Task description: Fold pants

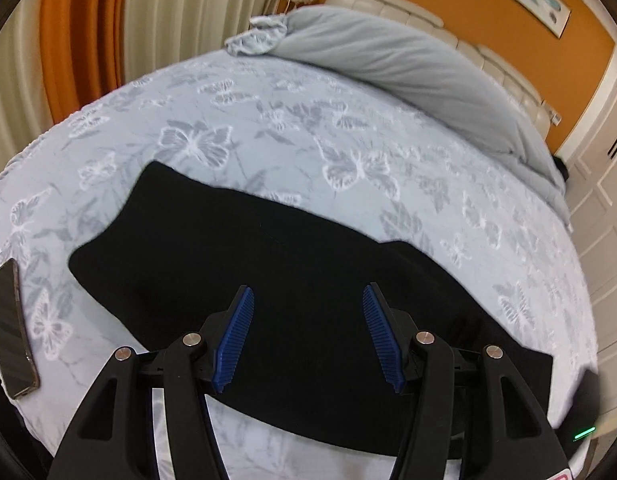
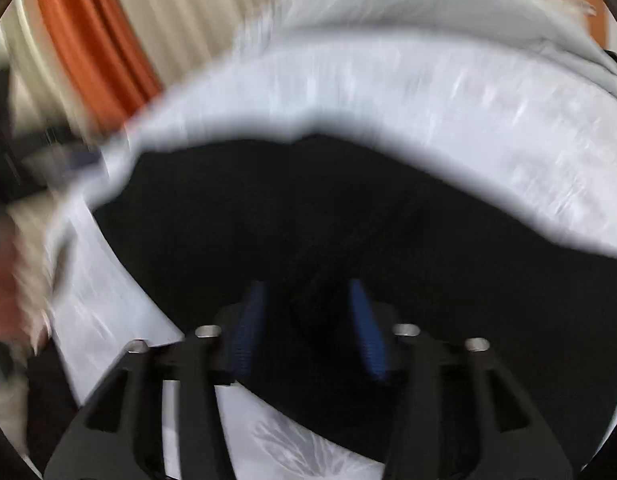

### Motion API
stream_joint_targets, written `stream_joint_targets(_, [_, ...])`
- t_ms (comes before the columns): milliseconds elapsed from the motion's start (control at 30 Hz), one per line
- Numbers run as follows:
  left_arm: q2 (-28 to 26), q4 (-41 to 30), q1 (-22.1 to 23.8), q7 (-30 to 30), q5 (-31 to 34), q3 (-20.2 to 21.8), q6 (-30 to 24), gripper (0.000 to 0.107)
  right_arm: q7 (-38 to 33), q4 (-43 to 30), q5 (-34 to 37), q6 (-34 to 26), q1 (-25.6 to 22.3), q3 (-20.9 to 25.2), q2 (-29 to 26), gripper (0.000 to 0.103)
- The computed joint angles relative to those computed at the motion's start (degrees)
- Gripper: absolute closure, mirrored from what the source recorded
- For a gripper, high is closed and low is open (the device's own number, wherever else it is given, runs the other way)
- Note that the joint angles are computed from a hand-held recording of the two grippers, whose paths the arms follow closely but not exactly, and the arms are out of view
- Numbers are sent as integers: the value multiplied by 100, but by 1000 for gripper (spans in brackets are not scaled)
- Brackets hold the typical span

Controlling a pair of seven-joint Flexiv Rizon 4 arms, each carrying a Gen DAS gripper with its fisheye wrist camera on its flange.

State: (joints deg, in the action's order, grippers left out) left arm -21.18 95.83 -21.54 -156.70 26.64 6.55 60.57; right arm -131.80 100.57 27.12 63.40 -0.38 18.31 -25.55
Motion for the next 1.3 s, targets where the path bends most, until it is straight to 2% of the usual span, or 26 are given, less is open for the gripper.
stream_joint_targets(33, [-30,-9,33,66,-69,-40,-24,52,-63,6,-13,-40,-89,67,87,58])
stream_joint_targets(100, [-37,65,115,203,-257,-120,42,52,-447,-321,788,-487,-605,295,316,58])
stream_joint_targets(167, [23,166,110,175,-292,-79,173,52,-544,-487,1312,-442,-773,216,418,58])
stream_joint_targets(233, [78,163,16,-6,-142,38,143,50,-187,-492,1155,-11,-448,-142,306,56])
stream_joint_targets(300, [86,125,-12,-85,-48,62,85,48,284,-533,820,316,-123,-382,0,63])
stream_joint_targets(367, [77,97,0,-84,-30,37,-2,47,695,-594,496,554,86,-468,-304,85])
stream_joint_targets(433, [65,144,74,11,-126,-38,18,47,837,-735,227,247,80,-334,-558,97])
stream_joint_targets(500, [51,227,173,194,-283,-118,76,47,833,-510,-73,816,274,-292,-616,97])
stream_joint_targets(533, [47,301,259,356,-417,-172,144,46,842,-457,-259,905,256,-184,-612,98])
stream_joint_targets(600, [53,449,383,551,-638,-199,277,42,848,-797,-82,260,-139,168,-646,98])
stream_joint_targets(633, [70,552,457,622,-771,-197,351,42,1008,-915,-31,-34,-253,176,-604,98])
stream_joint_targets(733, [197,875,614,712,-1039,-107,488,42,1546,-865,-209,62,-195,-238,-375,94])
stream_joint_targets(800, [315,1022,623,637,-990,22,520,42,1983,-830,-324,28,-285,-510,-249,64])
stream_joint_targets(833, [368,1066,618,591,-927,69,521,42,2282,-705,-333,165,-357,-684,-144,33])
stream_joint_targets(867, [429,1133,646,600,-906,79,537,42,2515,-576,-339,319,-453,-820,-73,29])
stream_joint_targets(900, [463,1203,720,708,-971,22,603,41,2614,-529,-406,259,-547,-860,-46,29])
stream_joint_targets(933, [487,1266,781,813,-1033,-24,666,37,2701,-560,-476,-54,-712,-903,-44,29])
stream_joint_targets(1000, [503,1348,849,893,-1146,-64,715,30,2585,-674,-230,-536,-1098,-769,-88,29])
stream_joint_targets(1067, [509,1583,1019,1002,-1535,-171,914,29,2548,-779,139,-1054,-1411,-700,-152,30])
stream_joint_targets(1167, [519,1888,1160,1124,-2058,-274,1208,29,2525,-829,566,-1446,-1665,-729,-222,29])
stream_joint_targets(1233, [527,1890,1048,1024,-2042,-177,1241,29,2291,-1048,1050,-2070,-1932,-596,-356,30])
stream_joint_targets(1300, [505,1786,914,912,-1895,-88,1186,29,1880,-1007,1532,-2313,-2070,-482,-345,34])
